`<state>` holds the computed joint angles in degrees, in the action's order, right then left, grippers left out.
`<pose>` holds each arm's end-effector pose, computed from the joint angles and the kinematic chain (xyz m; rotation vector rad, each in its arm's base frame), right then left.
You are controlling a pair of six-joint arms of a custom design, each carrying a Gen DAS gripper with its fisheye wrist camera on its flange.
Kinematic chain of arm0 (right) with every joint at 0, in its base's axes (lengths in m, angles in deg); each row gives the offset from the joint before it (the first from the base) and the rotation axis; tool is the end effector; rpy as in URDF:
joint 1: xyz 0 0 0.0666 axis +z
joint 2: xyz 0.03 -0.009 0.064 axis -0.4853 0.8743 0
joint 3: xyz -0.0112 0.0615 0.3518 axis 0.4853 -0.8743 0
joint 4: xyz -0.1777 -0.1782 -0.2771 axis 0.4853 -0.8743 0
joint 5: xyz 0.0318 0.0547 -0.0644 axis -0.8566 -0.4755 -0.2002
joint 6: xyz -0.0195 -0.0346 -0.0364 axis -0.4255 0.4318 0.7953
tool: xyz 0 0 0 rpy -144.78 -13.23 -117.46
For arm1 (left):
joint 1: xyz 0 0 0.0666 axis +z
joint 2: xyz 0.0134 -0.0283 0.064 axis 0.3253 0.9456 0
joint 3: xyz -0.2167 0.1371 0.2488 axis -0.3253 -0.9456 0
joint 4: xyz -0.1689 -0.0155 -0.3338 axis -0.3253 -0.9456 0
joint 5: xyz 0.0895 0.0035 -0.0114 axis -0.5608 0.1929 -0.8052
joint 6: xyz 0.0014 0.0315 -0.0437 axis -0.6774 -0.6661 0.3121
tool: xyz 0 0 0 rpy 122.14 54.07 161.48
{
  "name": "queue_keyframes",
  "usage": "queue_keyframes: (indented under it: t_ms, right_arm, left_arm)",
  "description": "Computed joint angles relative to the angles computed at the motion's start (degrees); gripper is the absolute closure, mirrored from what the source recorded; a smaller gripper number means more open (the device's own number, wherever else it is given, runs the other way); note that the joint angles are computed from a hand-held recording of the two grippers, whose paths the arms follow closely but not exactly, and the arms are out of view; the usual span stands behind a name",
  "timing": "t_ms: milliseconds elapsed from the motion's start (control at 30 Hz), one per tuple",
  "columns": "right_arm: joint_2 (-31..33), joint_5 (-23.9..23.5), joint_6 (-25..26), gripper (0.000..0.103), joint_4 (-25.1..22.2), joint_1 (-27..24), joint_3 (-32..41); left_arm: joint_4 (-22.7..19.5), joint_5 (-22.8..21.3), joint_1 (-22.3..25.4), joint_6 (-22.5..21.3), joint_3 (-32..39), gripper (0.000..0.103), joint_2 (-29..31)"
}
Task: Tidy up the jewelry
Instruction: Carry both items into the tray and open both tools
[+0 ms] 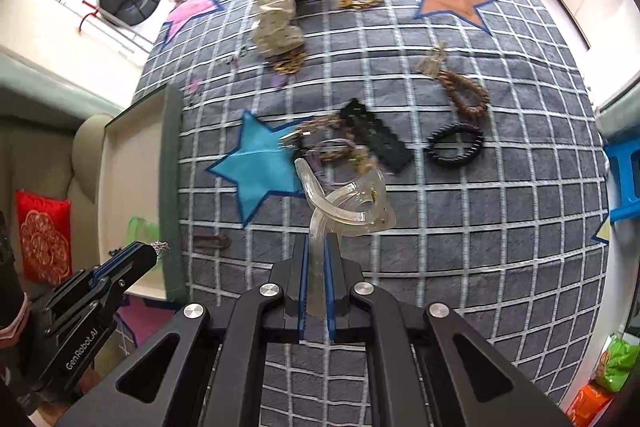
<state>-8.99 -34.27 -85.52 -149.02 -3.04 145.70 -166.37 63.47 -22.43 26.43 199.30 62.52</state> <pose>0.3207 0.1549 0.5236 0.4566 2.8364 0.2195 0.3824 -0.3422 0.5041 0.3811 2.7859 -0.4427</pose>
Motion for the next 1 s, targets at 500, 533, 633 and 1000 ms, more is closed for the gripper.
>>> queue_keyframes:
  t_ms: [500, 533, 633, 1000]
  right_arm:
    - [15.38, -1.03, 3.27, 0.095, 1.20, 9.10, 16.26]
    - [16.73, -1.26, 3.69, 0.095, 1.33, 9.56, 17.71]
    - [20.33, -1.94, 4.87, 0.095, 1.84, 10.67, 21.48]
    - [31.64, -3.88, 7.83, 0.095, 4.48, 12.62, 30.24]
  left_arm:
    - [3.06, -2.83, 10.83, 0.27, -12.55, 0.091, -10.11]
    - [3.27, -3.03, 11.58, 0.15, -13.08, 0.091, -10.38]
    - [3.82, -3.65, 13.94, -0.29, -14.22, 0.091, -10.62]
    - [8.19, -6.03, 18.56, -3.47, -17.87, 0.091, -7.84]
